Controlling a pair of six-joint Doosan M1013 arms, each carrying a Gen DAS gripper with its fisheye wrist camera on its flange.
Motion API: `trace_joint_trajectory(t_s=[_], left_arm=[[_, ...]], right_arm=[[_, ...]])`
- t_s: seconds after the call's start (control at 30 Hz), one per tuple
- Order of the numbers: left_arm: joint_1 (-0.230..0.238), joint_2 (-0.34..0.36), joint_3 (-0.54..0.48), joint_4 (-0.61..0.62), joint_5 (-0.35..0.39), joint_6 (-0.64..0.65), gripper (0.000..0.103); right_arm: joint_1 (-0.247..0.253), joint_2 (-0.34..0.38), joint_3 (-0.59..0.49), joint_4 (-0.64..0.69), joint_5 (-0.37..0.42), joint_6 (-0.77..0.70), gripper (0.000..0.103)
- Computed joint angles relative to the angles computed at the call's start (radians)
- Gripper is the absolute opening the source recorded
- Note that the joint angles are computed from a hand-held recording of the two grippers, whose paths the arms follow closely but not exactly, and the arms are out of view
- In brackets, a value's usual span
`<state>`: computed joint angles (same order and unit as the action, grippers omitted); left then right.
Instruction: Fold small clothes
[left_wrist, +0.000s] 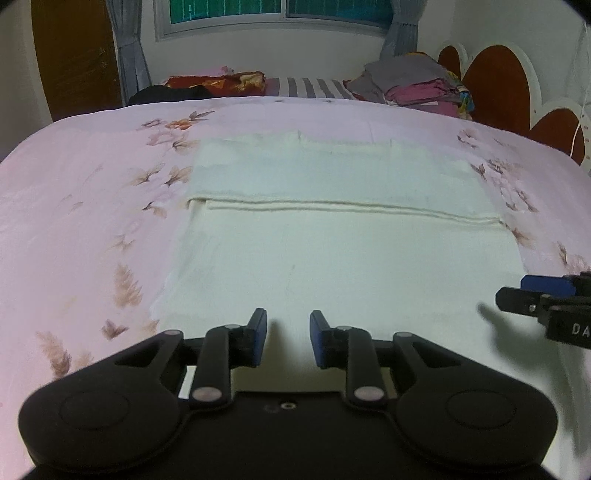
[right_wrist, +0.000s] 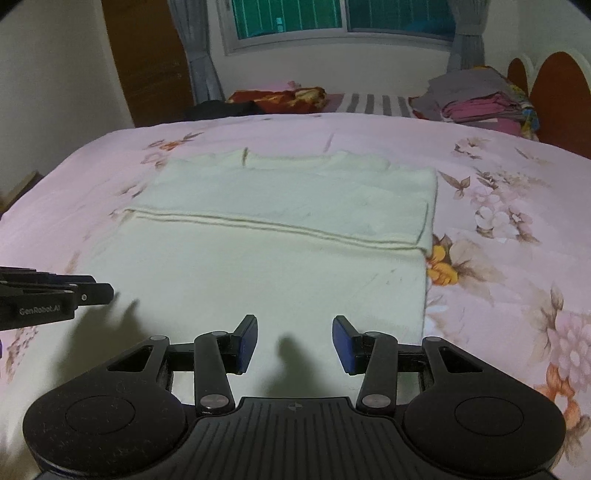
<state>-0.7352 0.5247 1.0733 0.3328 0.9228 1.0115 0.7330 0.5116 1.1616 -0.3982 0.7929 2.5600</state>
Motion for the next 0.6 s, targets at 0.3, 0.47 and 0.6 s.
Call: trace_joint_trajectory(t_s=[0.3,0.47,0.6], left_arm=[[-0.001,-0.095,0.139,-0.037,-0.066,0.071,0.029],[0.007,-0.155,0.227,-0.076,-0.09,0.082,0.035],[0.012,-0.203,0.291,-0.102,-0.12,0.115,0.047]], right_arm=[[0.071,-0.035,0.023,-0.108,0.058,0.126,0.045],[0.124,-0.033,0.005,-0.165,0.143,0.212,0.045],[0.164,-0.03,-0.013,-0.189,0.198,0.264,0.045]])
